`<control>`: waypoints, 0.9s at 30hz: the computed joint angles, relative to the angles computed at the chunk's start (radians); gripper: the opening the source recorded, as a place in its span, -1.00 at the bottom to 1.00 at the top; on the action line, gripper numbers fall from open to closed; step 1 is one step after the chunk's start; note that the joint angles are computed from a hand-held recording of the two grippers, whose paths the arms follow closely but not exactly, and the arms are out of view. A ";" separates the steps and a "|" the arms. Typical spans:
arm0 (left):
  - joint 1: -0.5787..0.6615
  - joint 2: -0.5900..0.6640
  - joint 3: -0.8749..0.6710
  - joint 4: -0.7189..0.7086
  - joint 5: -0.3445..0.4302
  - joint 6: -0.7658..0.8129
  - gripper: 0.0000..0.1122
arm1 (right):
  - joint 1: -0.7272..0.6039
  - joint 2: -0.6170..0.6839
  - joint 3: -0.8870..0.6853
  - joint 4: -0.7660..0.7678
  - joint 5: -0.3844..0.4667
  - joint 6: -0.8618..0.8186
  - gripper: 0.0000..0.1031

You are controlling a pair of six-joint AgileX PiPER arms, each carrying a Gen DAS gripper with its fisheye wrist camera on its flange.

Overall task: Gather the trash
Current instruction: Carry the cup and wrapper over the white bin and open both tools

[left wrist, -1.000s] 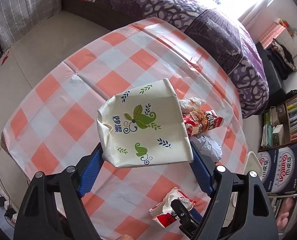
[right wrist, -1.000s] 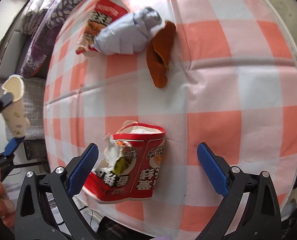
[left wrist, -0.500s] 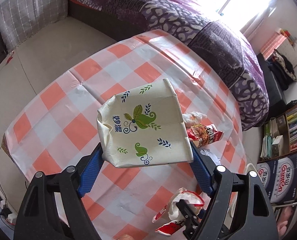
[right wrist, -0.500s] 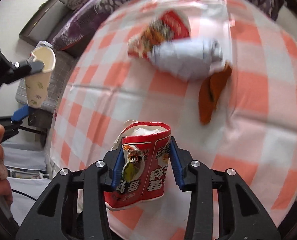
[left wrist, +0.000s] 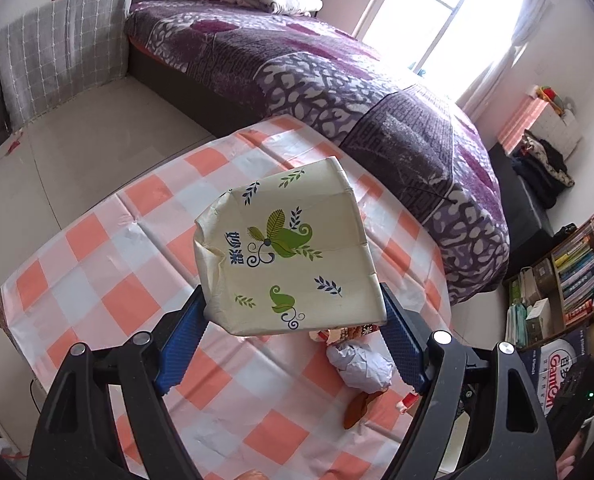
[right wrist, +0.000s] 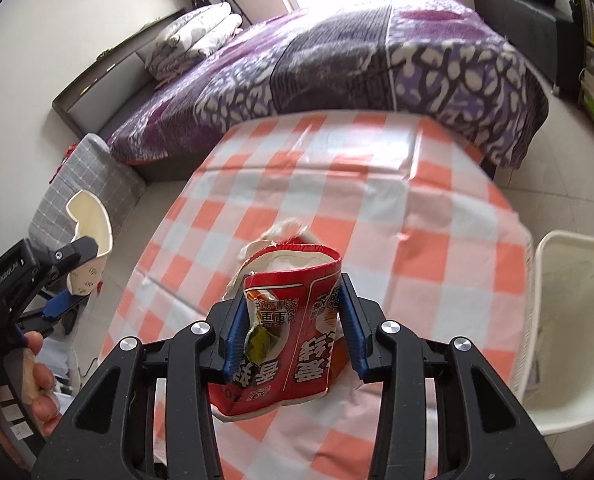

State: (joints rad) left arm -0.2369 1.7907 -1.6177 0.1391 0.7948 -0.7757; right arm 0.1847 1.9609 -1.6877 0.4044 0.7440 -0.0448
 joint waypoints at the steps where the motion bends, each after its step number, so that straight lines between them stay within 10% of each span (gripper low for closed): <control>1: -0.010 0.004 -0.008 0.016 -0.002 -0.015 0.41 | -0.007 -0.002 -0.003 -0.004 -0.002 -0.003 -0.24; 27: -0.261 0.370 -0.520 0.024 0.179 0.021 0.41 | -0.404 -0.028 0.075 0.025 -0.002 -0.029 -0.23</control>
